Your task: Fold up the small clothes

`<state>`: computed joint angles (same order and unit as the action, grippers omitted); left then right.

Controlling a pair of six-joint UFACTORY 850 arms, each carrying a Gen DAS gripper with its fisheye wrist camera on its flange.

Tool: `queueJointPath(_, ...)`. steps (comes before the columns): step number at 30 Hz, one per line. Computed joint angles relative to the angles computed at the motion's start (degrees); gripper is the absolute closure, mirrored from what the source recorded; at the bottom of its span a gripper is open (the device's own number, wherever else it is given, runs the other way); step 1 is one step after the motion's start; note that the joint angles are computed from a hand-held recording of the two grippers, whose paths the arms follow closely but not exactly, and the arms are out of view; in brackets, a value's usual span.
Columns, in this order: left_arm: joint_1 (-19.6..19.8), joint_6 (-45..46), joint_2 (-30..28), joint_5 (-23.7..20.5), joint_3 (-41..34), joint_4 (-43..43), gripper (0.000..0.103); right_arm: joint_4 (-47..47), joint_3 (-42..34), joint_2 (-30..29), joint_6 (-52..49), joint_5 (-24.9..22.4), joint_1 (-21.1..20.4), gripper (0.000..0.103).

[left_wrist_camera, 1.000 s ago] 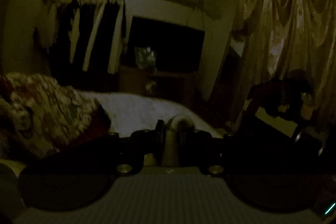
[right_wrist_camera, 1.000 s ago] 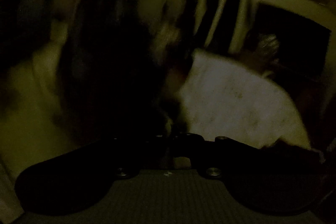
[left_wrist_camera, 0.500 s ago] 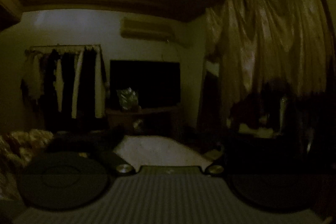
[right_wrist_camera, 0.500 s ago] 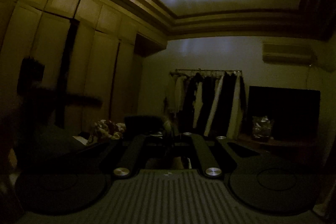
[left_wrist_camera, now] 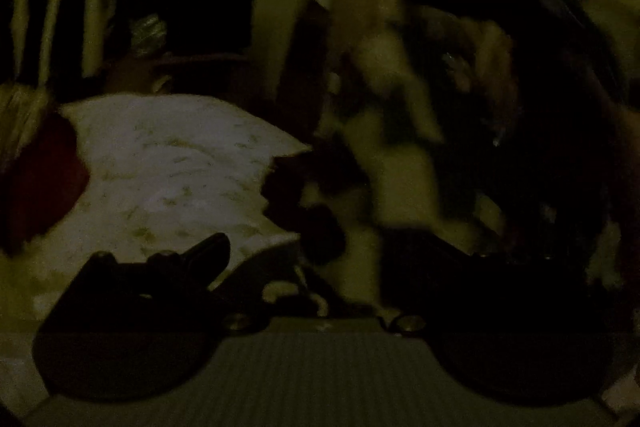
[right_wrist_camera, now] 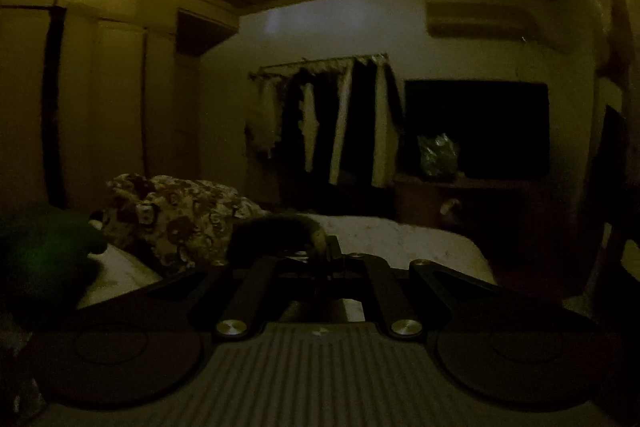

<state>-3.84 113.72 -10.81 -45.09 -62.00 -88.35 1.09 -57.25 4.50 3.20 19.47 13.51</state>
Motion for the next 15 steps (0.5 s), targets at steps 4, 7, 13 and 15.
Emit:
queueJointPath(4,-1.88,7.32,4.81,0.49,5.63,-2.70,0.001,1.74,-1.59,-2.60,1.71,-1.41,-0.86,0.097)
queueJointPath(7,-4.49,6.24,4.64,2.70,5.92,-1.65,0.001,-2.64,-0.79,-3.11,7.68,-0.60,-1.20,0.097)
queueJointPath(13,-10.38,13.27,1.77,13.76,6.58,-8.19,0.023,-2.37,0.36,-1.60,7.76,0.00,-1.38,0.096)
queueJointPath(15,-10.63,8.18,-0.57,13.86,4.32,-5.28,0.078,-1.14,0.66,-1.26,6.44,-0.15,-1.35,0.096)
